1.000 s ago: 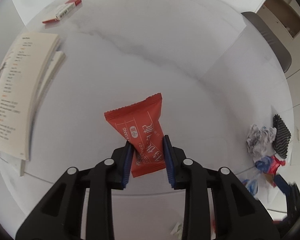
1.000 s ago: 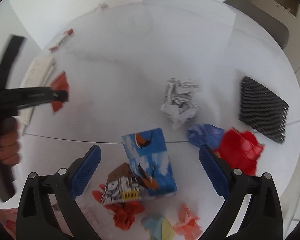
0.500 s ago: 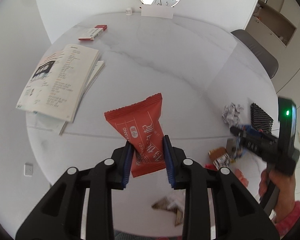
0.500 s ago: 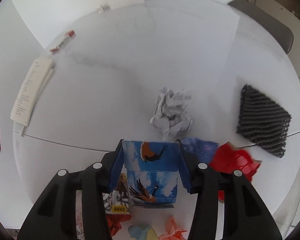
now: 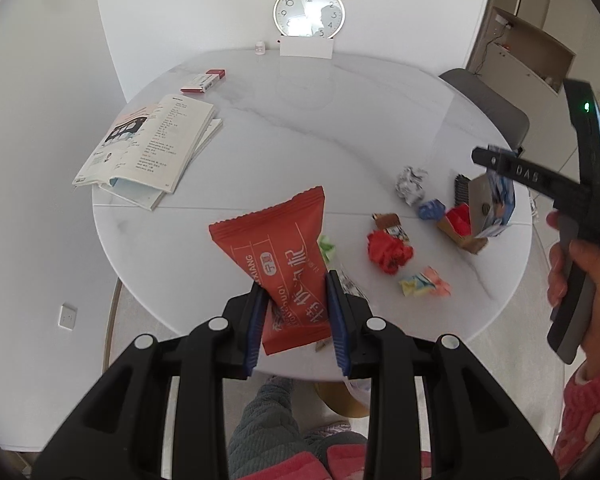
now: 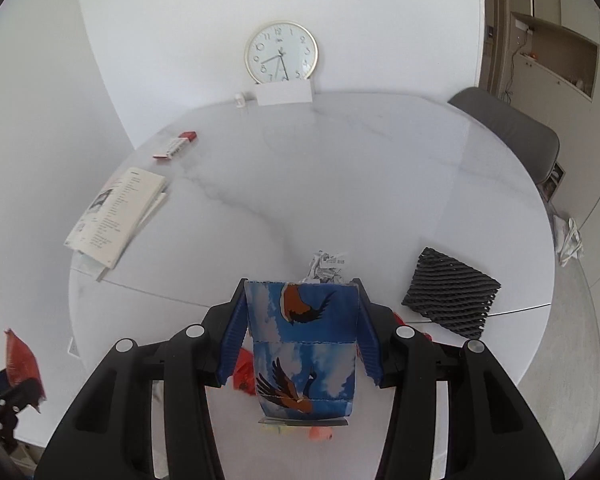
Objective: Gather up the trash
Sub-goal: 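Grasp the blue printed carton with the right tool while the left tool holds the packet, then lower the carton over the pink bin and open the right tool, then lower the red packet over the pink bin and open the left tool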
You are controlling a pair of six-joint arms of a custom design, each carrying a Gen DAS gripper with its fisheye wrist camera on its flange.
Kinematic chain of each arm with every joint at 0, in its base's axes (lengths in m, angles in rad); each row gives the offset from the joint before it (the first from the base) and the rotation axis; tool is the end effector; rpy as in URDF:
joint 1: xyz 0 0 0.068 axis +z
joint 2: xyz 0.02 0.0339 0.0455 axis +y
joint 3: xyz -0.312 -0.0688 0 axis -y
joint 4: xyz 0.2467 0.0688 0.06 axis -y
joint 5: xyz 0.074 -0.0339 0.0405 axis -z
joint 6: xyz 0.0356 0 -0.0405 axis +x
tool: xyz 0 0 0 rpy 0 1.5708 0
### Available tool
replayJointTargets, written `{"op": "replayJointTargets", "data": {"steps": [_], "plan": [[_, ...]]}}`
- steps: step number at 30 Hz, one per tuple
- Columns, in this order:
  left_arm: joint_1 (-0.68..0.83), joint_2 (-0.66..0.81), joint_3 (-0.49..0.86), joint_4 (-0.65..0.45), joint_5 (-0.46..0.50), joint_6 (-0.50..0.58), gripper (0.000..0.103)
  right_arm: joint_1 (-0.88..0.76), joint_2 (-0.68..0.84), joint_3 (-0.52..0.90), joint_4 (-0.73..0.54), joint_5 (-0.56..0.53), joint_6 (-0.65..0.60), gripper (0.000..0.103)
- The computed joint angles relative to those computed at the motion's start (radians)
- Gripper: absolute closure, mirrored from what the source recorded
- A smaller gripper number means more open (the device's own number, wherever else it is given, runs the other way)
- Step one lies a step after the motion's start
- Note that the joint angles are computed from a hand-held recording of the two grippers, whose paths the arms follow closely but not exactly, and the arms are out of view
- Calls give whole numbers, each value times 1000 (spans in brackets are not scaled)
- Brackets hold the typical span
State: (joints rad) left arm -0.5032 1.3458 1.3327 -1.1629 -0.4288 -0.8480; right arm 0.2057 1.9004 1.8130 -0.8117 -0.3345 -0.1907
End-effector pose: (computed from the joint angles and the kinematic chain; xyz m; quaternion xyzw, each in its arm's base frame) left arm 0.2163 -0.1022 0.3762 -0.2055 0.9368 0.0430 0.2800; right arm 0.4273 0.1011 0.3627 -0.2371 0.9019 0.1596 0.3238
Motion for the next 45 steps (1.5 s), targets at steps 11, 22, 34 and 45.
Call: {"op": "replayJointTargets", "data": {"steps": [11,22,34,45], "plan": [[-207,-8,-42,14,24,-65,74,-133,-319,-320,-23,-127,-85,54],[-270,88,-108,211,174,146,74,-446,-487,-782,15,-187,-124,54],[-345,201,-85,250,176,211,74,-454,-198,-896,246,-170,45,29],[-416,361,-36,339,194,325,74,-604,-259,-832,127,-163,-37,18]]}}
